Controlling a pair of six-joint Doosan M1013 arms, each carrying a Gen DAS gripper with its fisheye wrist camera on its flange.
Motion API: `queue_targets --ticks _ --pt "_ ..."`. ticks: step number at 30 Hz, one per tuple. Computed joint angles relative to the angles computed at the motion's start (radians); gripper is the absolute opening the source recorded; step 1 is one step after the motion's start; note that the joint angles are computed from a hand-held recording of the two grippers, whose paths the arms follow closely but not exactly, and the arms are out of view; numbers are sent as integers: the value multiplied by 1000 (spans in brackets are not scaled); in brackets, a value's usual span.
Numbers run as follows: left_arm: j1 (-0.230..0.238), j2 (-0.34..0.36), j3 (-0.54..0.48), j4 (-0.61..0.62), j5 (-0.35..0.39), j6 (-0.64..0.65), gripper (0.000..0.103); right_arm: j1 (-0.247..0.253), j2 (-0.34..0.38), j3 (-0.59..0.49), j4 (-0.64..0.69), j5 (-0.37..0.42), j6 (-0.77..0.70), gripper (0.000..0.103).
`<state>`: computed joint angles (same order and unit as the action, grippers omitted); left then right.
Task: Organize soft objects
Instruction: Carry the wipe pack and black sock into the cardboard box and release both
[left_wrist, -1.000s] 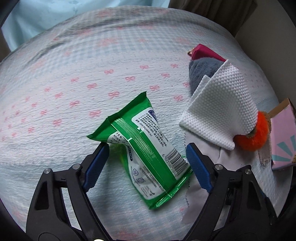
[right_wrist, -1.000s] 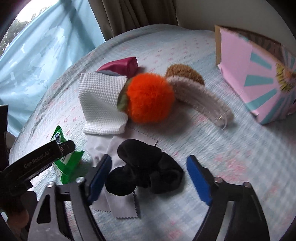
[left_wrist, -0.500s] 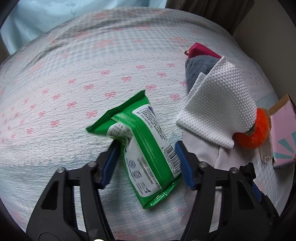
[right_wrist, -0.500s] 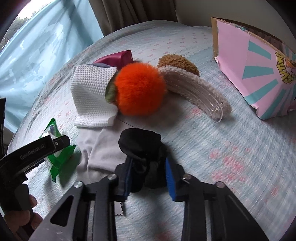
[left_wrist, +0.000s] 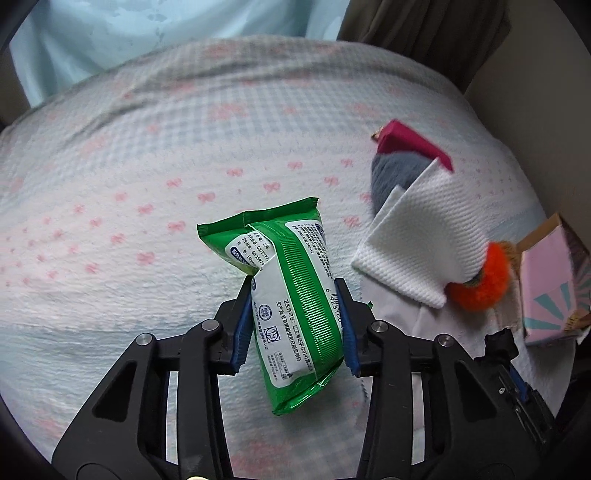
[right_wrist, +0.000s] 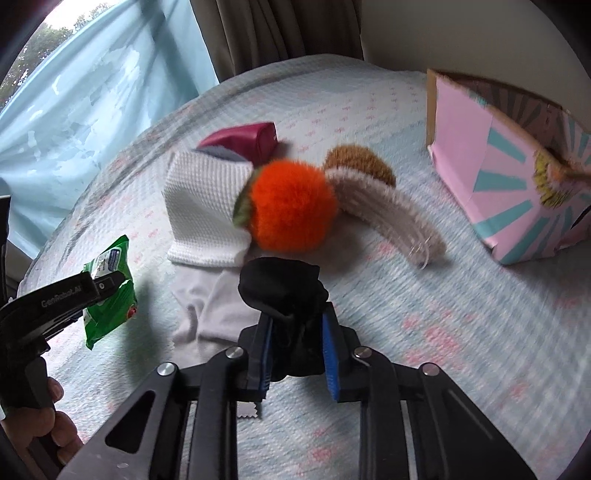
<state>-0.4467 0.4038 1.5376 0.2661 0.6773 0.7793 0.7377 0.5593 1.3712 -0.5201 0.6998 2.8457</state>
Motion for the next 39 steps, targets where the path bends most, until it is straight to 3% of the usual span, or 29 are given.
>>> queue_targets --ticks 11,22,30,39 --pt "-22 -111 -39 67 69 -25 36 19 -92 -54 -55 117 -41 22" --pt "-100 -177 -171 103 158 34 36 16 -219 -80 -145 195 -28 22" --pt "-190 -133 -307 74 199 83 36 -29 -303 -31 -154 234 -71 22" --pt "-290 21 -517 32 306 95 36 -144 -388 78 -39 192 -194 22"
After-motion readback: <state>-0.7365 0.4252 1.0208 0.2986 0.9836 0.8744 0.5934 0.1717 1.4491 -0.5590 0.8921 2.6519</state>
